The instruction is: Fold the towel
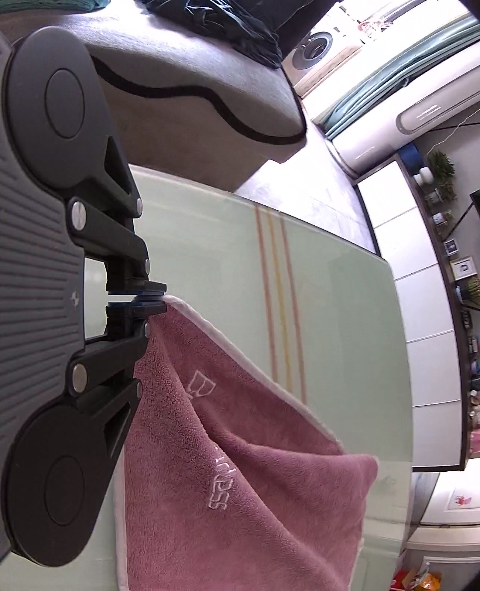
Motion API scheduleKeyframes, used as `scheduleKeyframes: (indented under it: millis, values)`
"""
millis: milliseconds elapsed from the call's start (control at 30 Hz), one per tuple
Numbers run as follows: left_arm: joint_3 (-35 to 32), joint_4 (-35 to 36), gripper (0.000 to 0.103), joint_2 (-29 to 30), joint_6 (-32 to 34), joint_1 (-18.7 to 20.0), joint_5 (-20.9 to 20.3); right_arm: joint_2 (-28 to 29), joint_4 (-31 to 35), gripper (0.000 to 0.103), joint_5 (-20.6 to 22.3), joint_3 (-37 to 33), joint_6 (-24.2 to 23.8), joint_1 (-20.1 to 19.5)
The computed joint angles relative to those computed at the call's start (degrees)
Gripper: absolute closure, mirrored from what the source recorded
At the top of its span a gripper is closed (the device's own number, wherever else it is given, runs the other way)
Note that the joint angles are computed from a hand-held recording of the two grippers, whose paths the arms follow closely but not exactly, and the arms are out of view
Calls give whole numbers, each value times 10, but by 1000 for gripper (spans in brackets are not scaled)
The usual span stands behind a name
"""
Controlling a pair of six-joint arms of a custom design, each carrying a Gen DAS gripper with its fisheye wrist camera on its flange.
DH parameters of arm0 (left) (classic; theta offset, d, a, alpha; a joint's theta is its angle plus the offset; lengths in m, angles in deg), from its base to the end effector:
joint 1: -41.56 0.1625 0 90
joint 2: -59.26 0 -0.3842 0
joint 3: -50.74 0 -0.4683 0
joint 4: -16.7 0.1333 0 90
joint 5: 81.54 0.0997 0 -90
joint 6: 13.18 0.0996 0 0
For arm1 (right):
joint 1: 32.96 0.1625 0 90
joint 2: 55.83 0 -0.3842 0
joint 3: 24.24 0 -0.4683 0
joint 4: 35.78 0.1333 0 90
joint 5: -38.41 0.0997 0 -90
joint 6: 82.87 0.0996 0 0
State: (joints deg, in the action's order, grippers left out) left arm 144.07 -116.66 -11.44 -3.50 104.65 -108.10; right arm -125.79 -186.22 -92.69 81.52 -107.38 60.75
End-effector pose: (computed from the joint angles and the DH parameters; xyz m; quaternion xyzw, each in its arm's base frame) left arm -0.1041 -0.6965 0.3386 0.1728 0.8241 -0.2288 0.4884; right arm 0.1087 -0.6277 0.2228 0.1504 -0.9055 0.1346 0.3734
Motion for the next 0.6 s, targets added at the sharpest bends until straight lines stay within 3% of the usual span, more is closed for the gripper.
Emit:
scheduleKeyframes:
  millis: [167,367,433,500,600]
  values:
    - [35,80,99,-50,-54,-2,-8,2,57,95,-32,-17,3,4]
    - [60,122,91,-71,-71,0,0,13,49,90,-61,-22,-5,9]
    - [61,101,82,-69,-62,0,7,18,35,88,-78,-20,-16,13]
    - [62,66,79,-63,-34,-4,19,23,19,87,-94,-18,-29,17]
    - [56,11,78,-50,17,-12,30,31,-22,75,-97,-11,-55,27]
